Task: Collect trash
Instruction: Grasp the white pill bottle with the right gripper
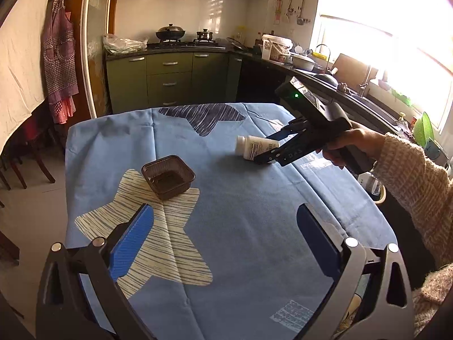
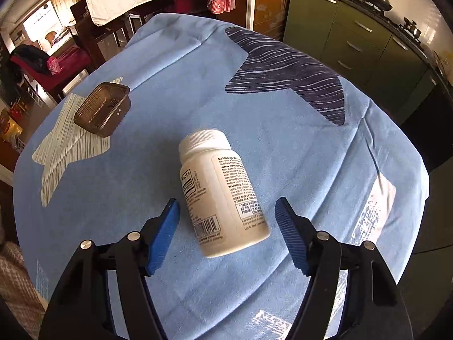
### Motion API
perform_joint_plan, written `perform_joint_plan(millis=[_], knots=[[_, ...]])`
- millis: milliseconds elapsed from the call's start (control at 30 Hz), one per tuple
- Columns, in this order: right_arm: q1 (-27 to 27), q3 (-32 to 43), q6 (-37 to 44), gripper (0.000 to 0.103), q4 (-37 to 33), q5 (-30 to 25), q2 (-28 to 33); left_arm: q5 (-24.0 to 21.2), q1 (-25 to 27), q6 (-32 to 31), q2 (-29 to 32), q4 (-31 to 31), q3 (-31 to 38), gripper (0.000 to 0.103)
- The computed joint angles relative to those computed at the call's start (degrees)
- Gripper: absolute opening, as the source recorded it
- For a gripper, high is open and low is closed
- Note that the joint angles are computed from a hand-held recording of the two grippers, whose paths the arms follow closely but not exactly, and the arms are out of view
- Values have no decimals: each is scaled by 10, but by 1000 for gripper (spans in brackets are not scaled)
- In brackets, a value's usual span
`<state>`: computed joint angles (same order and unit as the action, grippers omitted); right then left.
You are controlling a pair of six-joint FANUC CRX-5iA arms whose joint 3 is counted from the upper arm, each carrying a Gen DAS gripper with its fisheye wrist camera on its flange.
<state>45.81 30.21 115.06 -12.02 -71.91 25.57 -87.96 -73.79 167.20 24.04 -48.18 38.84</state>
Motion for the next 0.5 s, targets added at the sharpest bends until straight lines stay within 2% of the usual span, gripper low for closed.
perform_joint_plan(millis=[167, 300, 500], knots=[[-1, 9, -10, 51, -9, -2, 8, 15, 5, 17, -12, 9, -23, 96], [-4, -19, -31, 48, -7, 13, -15, 22, 6, 29, -19, 10, -36, 96], [-34, -61, -51, 47, -48, 21, -66, 27, 5, 28, -20, 8, -38, 96]])
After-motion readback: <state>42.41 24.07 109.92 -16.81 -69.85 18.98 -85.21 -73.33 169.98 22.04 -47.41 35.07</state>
